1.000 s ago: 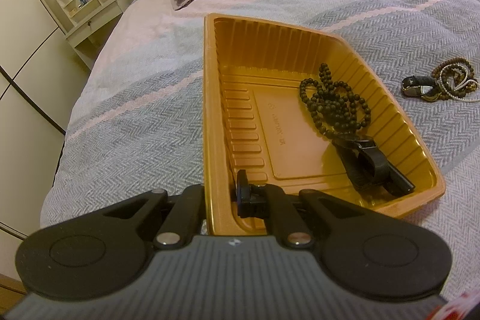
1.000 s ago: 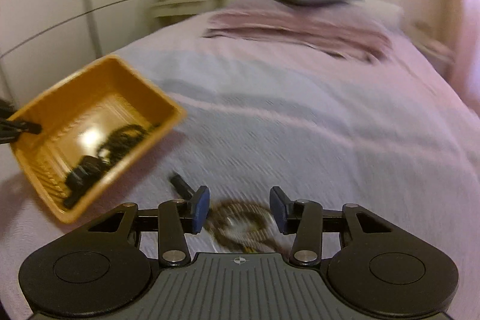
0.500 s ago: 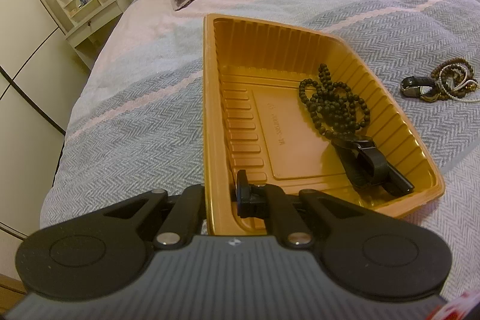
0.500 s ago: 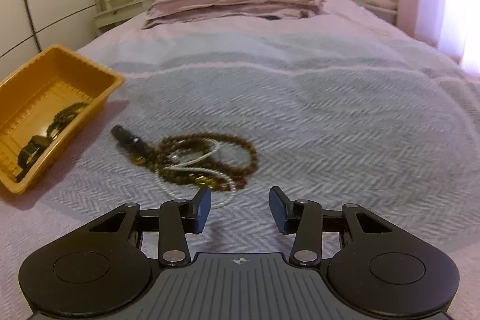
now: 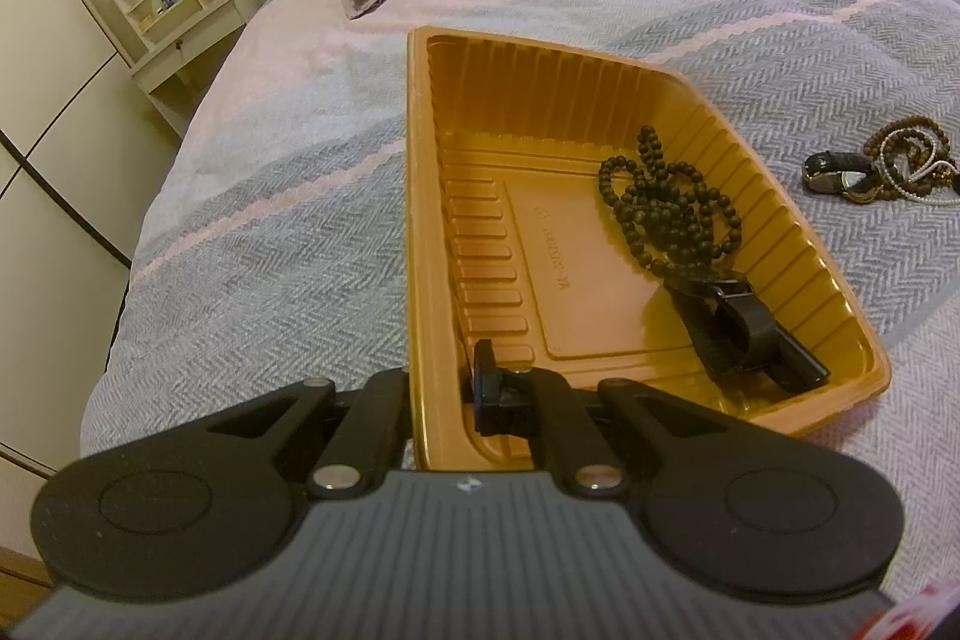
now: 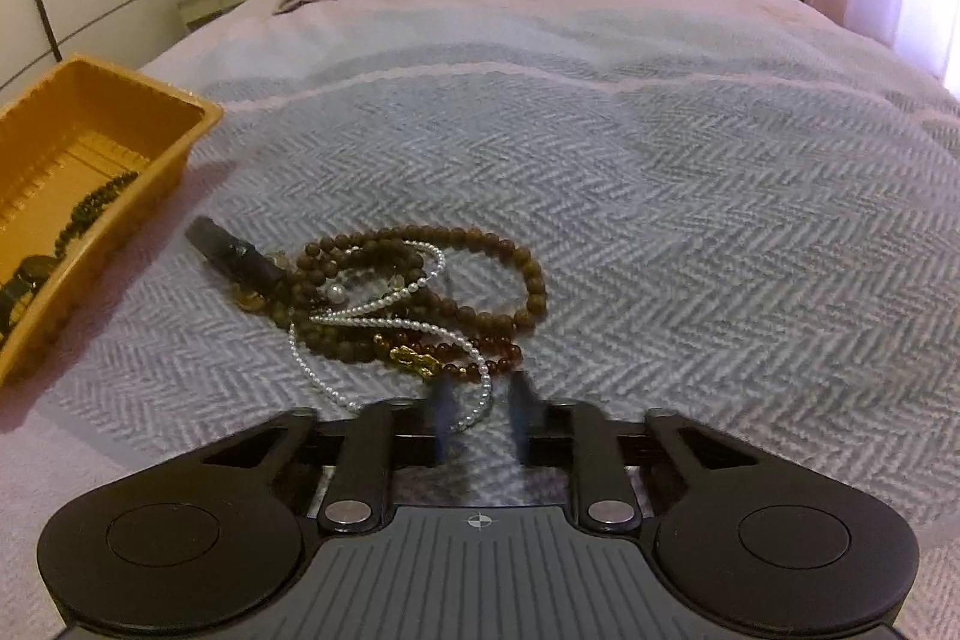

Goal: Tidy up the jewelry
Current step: 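Grasp the pearl necklace with the right gripper and lift it, then lower the pearl necklace into the tray and open the right gripper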

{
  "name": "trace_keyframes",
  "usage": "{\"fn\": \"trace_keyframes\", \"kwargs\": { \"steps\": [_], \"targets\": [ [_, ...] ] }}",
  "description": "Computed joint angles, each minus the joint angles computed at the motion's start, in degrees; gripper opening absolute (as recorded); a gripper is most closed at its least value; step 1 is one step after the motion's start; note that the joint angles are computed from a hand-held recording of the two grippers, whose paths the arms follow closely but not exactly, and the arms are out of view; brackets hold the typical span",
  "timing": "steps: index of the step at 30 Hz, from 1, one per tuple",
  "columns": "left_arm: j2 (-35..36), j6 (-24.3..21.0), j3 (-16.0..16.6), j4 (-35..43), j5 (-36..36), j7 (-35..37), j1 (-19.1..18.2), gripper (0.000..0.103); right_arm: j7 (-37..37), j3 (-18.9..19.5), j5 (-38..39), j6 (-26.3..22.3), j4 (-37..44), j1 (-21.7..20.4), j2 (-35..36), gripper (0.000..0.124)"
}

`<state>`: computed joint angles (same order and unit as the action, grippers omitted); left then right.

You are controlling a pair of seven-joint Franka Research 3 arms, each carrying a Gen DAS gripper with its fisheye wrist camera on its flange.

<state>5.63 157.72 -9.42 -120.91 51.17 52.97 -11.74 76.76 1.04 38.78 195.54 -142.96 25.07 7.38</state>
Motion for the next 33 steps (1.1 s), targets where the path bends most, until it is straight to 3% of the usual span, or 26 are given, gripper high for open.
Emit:
{"fn": "trace_keyframes", "kwargs": {
  "steps": [2, 4, 9, 15, 22, 33],
  "targets": [
    [0.0, 0.0, 0.0, 0.0, 0.0, 0.0, 0.0, 0.004, -2.1, -1.3, 2.5, 0.3, 0.0, 2.0, -0.5, 0.002],
    [0.0, 0.0, 0.0, -0.1, 0.1, -0.2, 0.0, 0.004, -10.3, -4.0, 10.8, 1.7, 0.5, 6.7, -1.3, 0.002],
    [0.0, 0.1, 0.0, -0.2, 0.2, -0.3, 0.0, 0.004, -21.6, -1.2, 18.4, 8.4, -0.4, 7.3, -5.8, 0.002],
    [-0.1, 0.3, 0.0, -0.2, -0.1, -0.1, 0.0, 0.004, -26.7, 3.7, 18.1, 12.9, -0.5, 3.6, -12.0, 0.002],
    [-0.2, 0.5, 0.0, -0.2, -0.2, 0.1, 0.1, 0.004, -32.0, 9.2, 18.2, 14.9, 0.7, -0.7, -15.7, 0.002],
    [-0.1, 0.5, 0.0, -0.2, -0.3, 0.1, 0.1, 0.004, -30.0, 11.0, 11.3, 14.8, 1.3, -2.9, -19.0, 0.002]
  ]
}}
